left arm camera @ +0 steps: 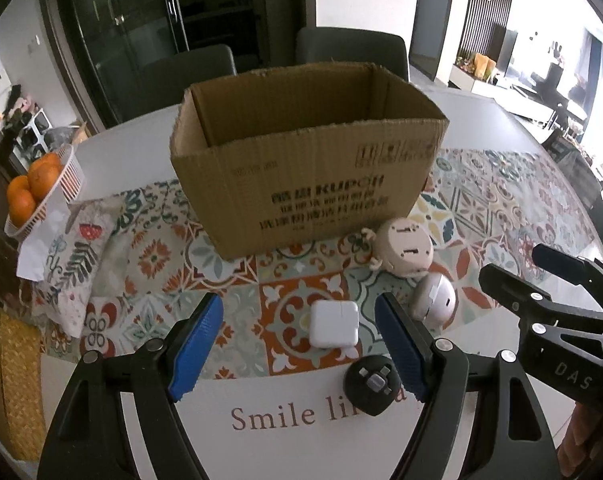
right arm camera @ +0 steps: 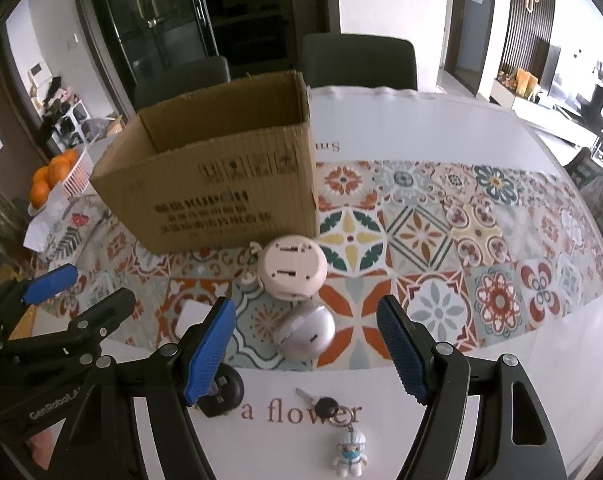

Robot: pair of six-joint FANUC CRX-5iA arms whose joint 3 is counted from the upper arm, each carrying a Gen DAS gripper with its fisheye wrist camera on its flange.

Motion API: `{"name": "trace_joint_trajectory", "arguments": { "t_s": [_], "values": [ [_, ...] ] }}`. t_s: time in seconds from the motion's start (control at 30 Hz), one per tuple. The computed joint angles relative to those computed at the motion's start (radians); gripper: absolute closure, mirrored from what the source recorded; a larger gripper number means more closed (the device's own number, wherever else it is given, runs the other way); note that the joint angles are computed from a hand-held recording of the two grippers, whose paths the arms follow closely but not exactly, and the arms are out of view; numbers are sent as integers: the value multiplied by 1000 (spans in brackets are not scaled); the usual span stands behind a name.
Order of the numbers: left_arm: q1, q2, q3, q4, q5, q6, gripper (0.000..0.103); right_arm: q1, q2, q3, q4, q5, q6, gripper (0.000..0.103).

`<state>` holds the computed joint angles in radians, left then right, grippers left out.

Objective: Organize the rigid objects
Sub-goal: 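Withdraw both open tools from the box back toward the table items, then close right tool on silver egg speaker while left tool grips white charger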

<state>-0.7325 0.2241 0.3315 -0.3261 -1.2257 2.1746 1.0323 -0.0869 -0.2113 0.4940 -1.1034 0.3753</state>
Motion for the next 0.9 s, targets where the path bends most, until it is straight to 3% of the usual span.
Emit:
{"name": "trace_joint_trajectory", "arguments": {
  "t_s": [0.9],
  "values": [
    [53,97,-56,149,-3,-106,25,-92,83,13,-252,36,178,29]
  ]
}}
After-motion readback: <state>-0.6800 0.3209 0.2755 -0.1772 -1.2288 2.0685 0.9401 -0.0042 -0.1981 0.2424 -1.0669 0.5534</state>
